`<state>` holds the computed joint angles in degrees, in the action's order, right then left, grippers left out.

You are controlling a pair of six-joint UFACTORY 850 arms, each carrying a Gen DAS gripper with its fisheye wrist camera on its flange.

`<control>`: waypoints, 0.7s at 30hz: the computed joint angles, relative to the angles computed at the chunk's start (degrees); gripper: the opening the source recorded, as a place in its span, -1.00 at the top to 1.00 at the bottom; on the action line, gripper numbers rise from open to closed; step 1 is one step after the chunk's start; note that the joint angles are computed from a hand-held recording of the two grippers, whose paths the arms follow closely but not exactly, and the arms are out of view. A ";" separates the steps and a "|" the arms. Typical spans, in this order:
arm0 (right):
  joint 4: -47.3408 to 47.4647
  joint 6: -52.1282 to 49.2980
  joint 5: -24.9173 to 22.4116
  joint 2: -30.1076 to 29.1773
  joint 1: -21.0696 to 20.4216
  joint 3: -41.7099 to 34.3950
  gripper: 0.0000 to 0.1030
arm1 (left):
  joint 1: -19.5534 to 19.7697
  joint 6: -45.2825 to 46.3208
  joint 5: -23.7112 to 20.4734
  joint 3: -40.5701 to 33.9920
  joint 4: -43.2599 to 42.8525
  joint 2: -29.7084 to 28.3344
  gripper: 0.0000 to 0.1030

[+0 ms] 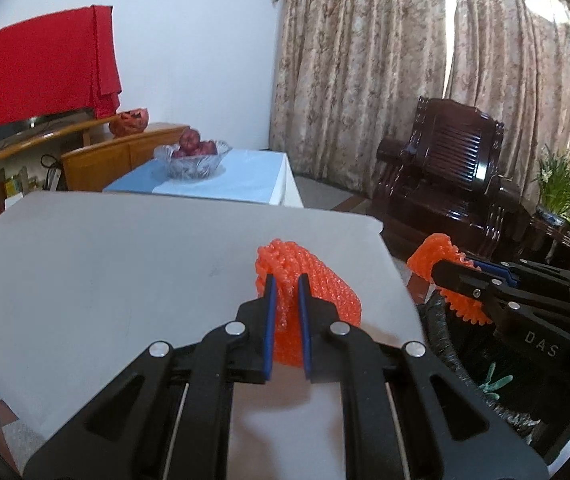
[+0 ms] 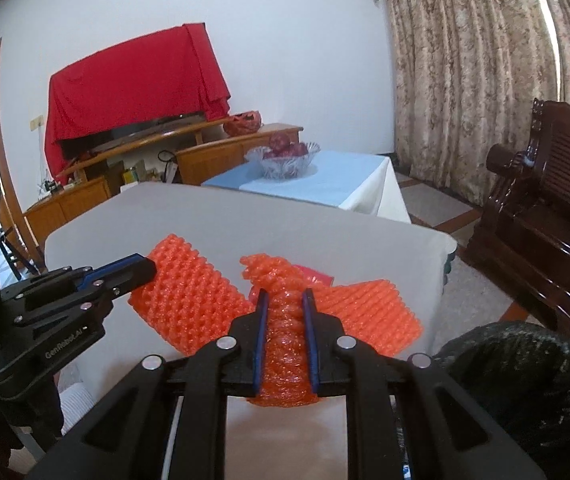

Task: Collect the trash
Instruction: 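Carry the orange mesh pieces over the bin and release both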

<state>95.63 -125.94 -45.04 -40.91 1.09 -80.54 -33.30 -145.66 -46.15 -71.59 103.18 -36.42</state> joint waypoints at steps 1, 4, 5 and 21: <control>0.13 -0.16 -0.12 0.19 -0.25 0.12 0.69 | -0.25 0.35 -0.24 -0.41 -0.08 -0.07 0.82; 1.05 -0.98 -0.25 0.82 -1.01 0.51 0.69 | -0.86 1.07 -0.47 -1.71 -0.21 -0.45 0.82; 1.21 -1.20 -0.28 1.01 -1.28 0.69 0.69 | -0.91 1.32 -0.41 -2.04 -0.09 -0.58 0.82; 4.57 -1.12 3.13 0.59 -7.25 -2.02 0.69 | -2.03 4.54 3.59 -13.75 1.87 -7.98 0.82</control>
